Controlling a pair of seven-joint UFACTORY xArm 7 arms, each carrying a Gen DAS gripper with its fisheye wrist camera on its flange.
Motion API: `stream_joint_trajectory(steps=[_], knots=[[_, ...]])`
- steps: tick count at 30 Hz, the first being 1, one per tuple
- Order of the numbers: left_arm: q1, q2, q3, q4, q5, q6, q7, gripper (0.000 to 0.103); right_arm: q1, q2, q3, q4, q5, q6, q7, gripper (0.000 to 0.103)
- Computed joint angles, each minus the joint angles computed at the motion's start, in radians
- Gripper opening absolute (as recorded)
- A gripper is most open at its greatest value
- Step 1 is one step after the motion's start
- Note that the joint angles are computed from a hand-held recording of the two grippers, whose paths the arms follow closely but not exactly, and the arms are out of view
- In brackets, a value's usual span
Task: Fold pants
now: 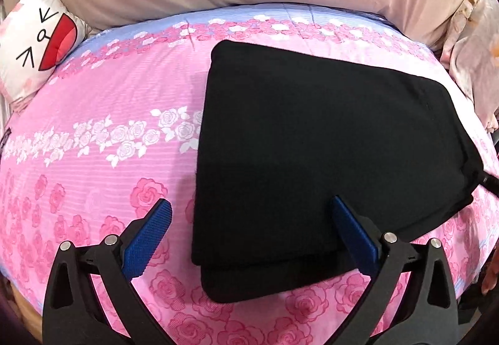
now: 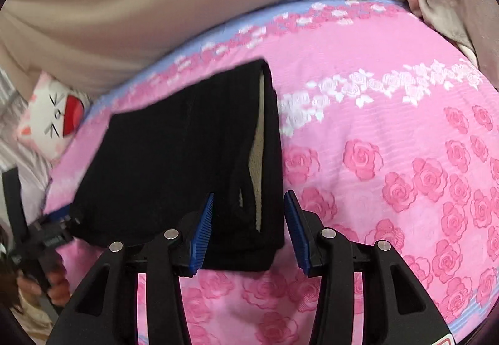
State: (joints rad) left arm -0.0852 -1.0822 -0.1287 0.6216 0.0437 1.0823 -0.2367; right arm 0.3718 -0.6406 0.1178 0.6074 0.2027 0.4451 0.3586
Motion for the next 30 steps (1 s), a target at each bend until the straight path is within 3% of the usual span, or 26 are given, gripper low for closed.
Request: stream_joint_trajectory(steps=[9,16,30], knots=[[0.011,0.036,-0.048,0.045,0.045,0.019,-0.017,0.098,-0.013,-0.084,0.039,-0.036,-0.048,0.027,0.016,0.052],[0.003,0.033,-0.075,0.047,0.067,0.034,-0.047,0.098,-0.019,-0.134,0.067,-0.108,-0.085,0.069,0.051,0.052],[-0.015,0.029,-0.078,0.047,0.080,0.049,-0.076,0.098,-0.063,-0.041,0.130,-0.090,-0.186,-0.046,0.153,0.053]])
